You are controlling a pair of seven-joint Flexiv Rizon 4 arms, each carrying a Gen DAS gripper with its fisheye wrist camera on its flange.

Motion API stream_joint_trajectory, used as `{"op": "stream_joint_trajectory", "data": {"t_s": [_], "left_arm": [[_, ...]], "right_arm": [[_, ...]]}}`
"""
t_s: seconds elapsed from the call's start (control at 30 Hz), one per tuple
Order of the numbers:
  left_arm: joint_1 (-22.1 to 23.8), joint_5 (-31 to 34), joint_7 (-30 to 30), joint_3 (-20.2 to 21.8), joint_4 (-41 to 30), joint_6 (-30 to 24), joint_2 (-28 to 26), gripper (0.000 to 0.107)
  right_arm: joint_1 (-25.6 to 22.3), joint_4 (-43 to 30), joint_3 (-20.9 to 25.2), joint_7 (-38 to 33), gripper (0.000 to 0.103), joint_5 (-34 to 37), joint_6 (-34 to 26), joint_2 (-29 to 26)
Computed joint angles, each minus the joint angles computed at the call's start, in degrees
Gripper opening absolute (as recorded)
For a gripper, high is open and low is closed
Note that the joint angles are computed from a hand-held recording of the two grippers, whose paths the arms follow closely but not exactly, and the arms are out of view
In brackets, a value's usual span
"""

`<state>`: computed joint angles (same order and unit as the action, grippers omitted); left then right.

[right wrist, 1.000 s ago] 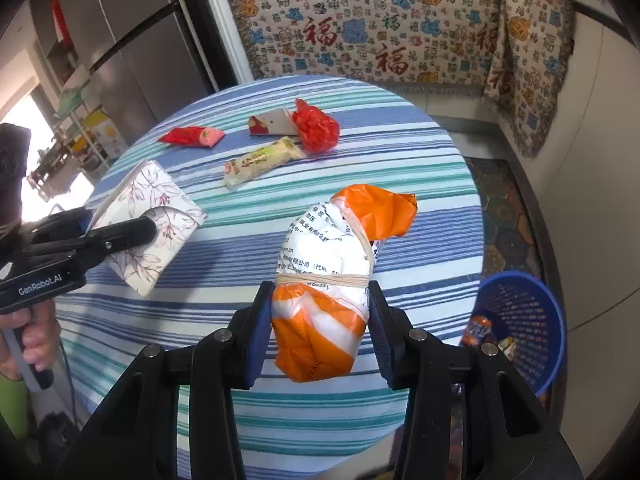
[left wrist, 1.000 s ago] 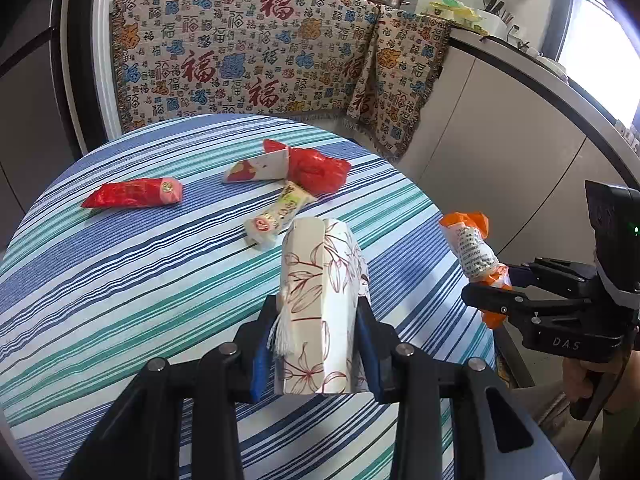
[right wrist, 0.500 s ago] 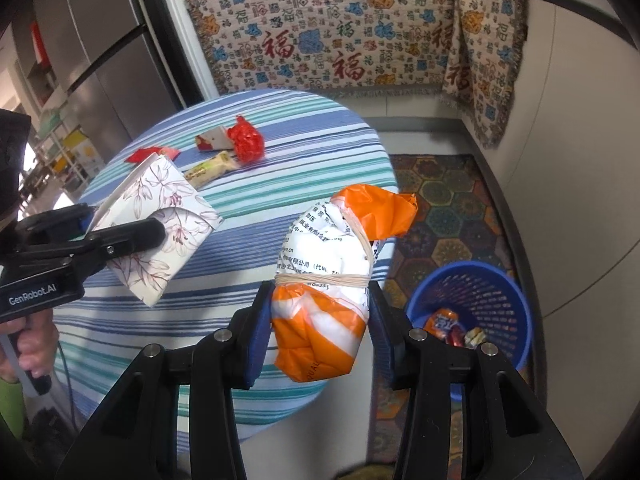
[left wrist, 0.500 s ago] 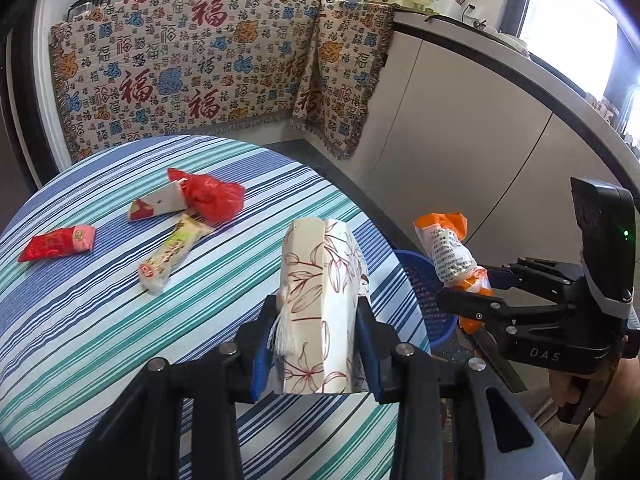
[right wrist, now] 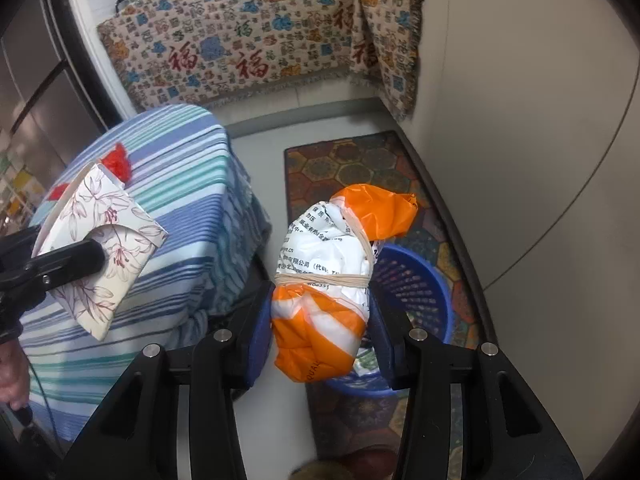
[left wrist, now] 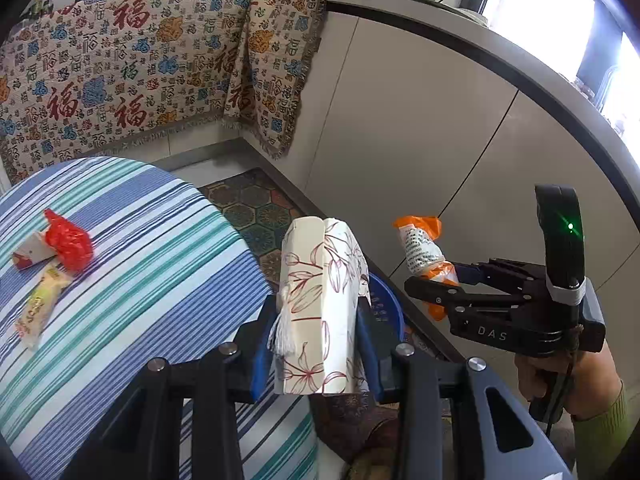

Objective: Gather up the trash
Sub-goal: 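Carry the paper bag and orange bag over the wastebasket and open both grippers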

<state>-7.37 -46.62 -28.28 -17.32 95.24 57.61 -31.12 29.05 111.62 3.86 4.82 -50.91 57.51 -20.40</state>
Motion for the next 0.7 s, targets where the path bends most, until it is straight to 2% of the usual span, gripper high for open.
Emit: {"op": "stream_joint_trajectory", "data": {"t_s": [0.27, 0.7], "left_arm": [[-4.44, 6.13, -5.44, -0.24, -5.42, 0.93, -6.22, 0.038], [-8.31, 16.84, -16.86, 0.97, -16.25, -1.85, -15.91, 0.038]], "right_arm": [[-3.48, 7.62, -2.16, 8.71, 0.046, -6.19, 7.53, 1.95], [-6.45, 10.51, -3.28, 11.37, 0.046, -10.92, 11.86, 1.58]]}}
